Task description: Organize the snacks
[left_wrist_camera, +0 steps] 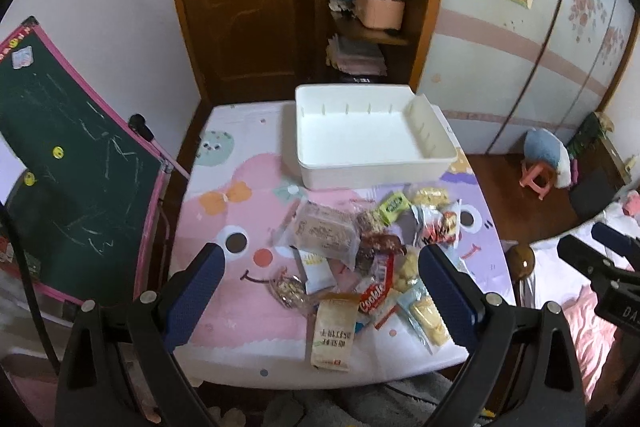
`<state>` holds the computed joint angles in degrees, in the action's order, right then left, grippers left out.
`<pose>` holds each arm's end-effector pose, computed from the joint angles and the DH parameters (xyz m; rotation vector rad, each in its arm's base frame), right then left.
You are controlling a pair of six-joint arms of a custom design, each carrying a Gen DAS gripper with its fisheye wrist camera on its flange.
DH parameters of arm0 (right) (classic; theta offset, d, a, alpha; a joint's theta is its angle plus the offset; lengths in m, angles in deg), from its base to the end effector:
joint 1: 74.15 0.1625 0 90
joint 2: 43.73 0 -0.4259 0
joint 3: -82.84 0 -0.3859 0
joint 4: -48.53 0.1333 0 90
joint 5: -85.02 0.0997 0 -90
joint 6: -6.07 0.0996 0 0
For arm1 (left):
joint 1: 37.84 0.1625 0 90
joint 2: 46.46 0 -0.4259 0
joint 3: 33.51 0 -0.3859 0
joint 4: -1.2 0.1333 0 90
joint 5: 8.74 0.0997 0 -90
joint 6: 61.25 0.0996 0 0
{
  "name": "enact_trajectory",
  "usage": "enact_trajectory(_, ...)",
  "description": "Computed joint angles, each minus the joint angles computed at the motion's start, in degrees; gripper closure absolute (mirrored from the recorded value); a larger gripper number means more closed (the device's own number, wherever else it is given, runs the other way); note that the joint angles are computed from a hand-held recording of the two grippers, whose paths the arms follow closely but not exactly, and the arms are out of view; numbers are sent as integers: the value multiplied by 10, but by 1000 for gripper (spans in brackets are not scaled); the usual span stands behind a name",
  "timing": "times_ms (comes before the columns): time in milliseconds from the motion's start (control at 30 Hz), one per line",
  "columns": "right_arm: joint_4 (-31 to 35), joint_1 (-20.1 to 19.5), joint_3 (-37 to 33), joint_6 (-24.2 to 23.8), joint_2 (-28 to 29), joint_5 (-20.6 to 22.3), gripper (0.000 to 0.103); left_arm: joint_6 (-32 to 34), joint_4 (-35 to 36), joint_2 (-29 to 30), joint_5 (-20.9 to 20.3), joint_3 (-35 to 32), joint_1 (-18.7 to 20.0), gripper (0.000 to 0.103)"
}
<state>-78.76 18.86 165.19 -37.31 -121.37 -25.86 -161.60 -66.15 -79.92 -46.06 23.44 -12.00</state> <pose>0.1297 -0.6039 0.5221 0.8812 -2.4064 0.5392 -0.5687 -0.5115 0.1298 -0.2294 2.1163 -0.9023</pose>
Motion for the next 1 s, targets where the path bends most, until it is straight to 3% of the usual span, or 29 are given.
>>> enact_trajectory(233, 24, -13, -2, -10, 11, 0, 12, 73, -145, -29, -31, 89, 12, 6)
enact_trajectory(467, 32, -53, 7, -48, 22, 40, 12, 106, -201, -27, -30, 144, 24, 6)
enact_trajectory(600, 12, -80, 23, -83, 32, 55, 12, 120, -258, -25, -53, 188, 41, 6)
enact_trajectory(1000, -25, -132, 52, -167, 86, 2, 5, 125, -397, -3, -140, 293, 85, 6)
